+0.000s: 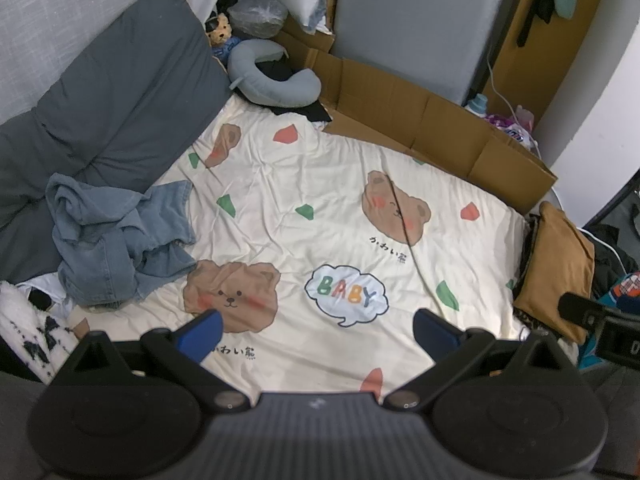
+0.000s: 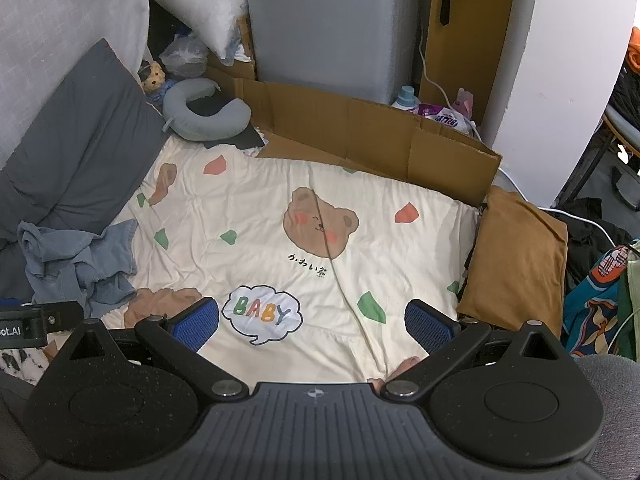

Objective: Fold clothes

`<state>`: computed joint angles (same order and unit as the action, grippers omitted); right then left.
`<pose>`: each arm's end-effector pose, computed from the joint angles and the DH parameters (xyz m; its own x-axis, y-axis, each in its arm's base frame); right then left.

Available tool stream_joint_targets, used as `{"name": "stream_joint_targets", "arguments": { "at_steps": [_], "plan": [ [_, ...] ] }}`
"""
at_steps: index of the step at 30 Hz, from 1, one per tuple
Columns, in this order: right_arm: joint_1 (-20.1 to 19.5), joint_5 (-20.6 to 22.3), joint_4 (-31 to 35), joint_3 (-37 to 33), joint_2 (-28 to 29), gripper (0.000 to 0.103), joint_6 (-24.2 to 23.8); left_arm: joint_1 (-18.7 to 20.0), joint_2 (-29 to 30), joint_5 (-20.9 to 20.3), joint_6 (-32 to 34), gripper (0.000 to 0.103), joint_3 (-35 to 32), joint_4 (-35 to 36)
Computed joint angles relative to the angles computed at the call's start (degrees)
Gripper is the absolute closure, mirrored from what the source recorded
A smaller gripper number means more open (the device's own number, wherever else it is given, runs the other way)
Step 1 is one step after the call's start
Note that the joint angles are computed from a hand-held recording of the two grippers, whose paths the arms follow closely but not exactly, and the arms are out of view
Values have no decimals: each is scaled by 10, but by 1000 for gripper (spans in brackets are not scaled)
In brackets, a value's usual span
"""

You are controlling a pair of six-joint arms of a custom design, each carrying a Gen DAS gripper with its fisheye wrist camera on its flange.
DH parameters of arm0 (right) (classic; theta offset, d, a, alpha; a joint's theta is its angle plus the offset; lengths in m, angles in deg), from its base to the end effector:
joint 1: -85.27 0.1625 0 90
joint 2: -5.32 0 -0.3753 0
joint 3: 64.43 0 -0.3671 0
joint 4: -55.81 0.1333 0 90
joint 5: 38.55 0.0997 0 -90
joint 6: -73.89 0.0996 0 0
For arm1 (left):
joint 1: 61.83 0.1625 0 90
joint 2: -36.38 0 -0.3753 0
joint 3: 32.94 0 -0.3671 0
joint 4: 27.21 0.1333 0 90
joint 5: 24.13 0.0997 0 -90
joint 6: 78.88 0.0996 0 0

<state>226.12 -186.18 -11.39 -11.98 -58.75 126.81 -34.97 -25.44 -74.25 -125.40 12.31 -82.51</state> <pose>0.5050 -0.3477 0.5023 -0.7342 0.1815 0.6543 -0.2903 0.7872 -0.5441 -0.4462 -0.4470 0.4943 -0.7313 0.2215 -0.6451 0.4610 0.8576 -0.2280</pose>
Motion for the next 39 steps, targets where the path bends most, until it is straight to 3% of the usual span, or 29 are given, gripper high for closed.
{"name": "stream_joint_targets", "arguments": {
  "at_steps": [15,39],
  "plan": [
    [-3,-1,-23,14,-7,1,-9,1,-11,2,-4,1,10,-4],
    [-13,6,-88,-4,19,1,-67,29,29,32,2,1,-107,57]
  ]
}}
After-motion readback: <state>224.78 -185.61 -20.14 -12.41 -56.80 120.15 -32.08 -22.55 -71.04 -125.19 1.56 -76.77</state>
